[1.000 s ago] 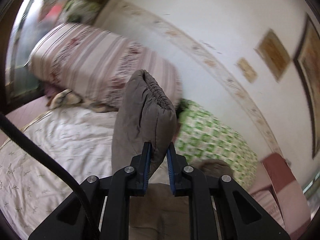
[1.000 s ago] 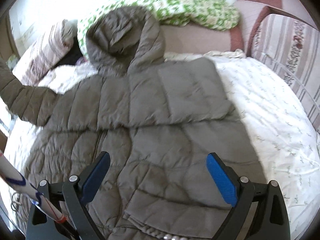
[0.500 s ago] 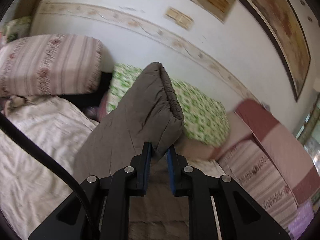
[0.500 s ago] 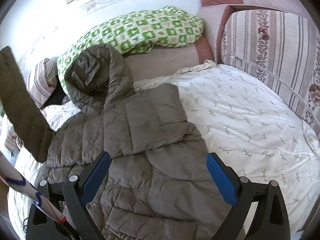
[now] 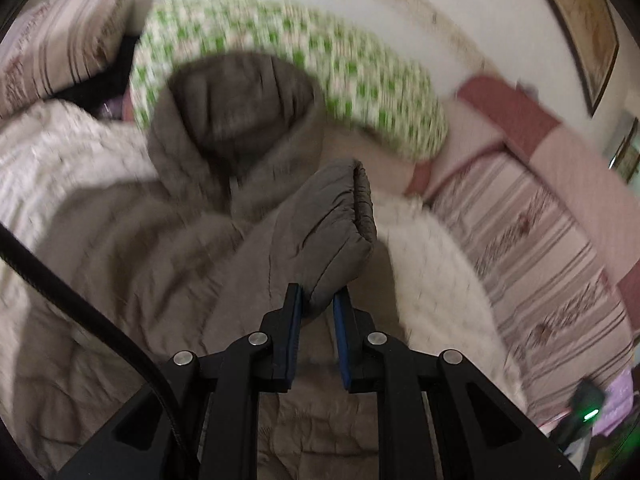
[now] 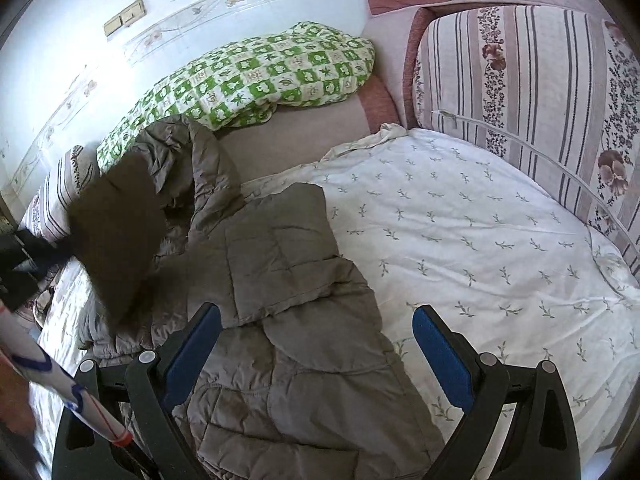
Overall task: Fold large clothes
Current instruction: 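Lift the sleeve with the left tool and fold it across the jacket body, then open the left tool and release the sleeve onto the jacket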
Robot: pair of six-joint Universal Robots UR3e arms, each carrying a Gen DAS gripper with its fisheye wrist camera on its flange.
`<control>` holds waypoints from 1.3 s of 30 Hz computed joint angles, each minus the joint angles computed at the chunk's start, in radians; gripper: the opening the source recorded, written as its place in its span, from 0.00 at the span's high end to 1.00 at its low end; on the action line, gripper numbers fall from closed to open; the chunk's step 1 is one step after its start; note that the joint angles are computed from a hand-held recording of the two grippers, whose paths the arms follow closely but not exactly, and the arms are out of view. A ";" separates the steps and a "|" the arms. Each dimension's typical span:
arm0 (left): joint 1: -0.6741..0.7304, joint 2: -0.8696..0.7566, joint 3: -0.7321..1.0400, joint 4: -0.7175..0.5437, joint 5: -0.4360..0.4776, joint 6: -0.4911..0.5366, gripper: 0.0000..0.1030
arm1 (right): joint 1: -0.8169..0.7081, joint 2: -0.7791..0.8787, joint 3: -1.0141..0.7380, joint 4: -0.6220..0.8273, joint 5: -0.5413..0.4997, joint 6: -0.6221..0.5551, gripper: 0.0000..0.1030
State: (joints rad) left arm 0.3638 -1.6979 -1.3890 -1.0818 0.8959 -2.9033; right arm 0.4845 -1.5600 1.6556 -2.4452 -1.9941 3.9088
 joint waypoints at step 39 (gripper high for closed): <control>0.313 -0.059 -0.188 0.183 0.225 0.169 0.43 | -0.038 0.549 -0.546 0.134 0.335 -0.210 0.35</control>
State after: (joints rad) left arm 0.6766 -1.7573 -1.5768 -0.8990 1.1205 -2.7342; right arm 0.4460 -1.0113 1.1101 -2.3111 -1.6594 3.6989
